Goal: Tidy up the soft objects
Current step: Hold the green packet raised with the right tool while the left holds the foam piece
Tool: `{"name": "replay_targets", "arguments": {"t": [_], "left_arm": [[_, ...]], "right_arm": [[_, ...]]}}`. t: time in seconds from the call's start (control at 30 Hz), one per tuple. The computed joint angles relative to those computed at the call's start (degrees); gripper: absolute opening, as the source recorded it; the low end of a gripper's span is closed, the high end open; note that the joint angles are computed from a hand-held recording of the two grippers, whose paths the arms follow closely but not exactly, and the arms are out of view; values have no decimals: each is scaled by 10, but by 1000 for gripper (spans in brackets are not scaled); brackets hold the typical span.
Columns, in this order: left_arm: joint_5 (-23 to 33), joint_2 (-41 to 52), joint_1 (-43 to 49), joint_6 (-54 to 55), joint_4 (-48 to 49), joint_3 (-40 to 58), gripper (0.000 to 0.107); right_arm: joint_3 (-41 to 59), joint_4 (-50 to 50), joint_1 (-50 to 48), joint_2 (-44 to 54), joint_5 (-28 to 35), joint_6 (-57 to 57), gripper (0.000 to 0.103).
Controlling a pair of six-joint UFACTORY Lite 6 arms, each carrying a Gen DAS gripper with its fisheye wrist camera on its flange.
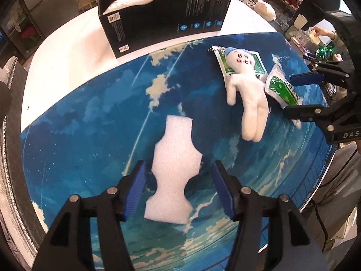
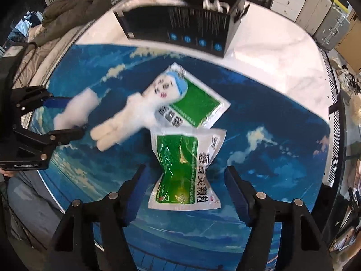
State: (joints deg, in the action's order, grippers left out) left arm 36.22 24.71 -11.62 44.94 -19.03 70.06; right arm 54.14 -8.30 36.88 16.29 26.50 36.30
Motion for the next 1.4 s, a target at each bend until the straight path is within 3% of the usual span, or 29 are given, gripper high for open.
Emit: {"name": "replay_targets", "arguments": {"t": [0.03, 0.1, 0.13, 0.23, 0.33, 1.4], "left_arm": [[0, 0, -2, -4, 5, 0, 58], [-6, -4, -9, -11, 8, -4, 36], [-11, -8, -11, -16, 12, -9, 36], [10, -5, -1, 8, -15, 4, 36], [5, -7, -2, 9, -14, 4, 36], [12, 5, 14, 19, -16, 13, 36]], "right_arm": [[1, 13, -2, 9, -1, -12, 70], [9, -9, 7, 13, 9, 6, 63], [16, -45, 17, 17, 28, 40, 52], [16, -41, 13, 12, 31, 36, 40], [13, -24, 4, 4, 30, 16, 35], [3, 30, -19, -20, 26, -62, 33]]}}
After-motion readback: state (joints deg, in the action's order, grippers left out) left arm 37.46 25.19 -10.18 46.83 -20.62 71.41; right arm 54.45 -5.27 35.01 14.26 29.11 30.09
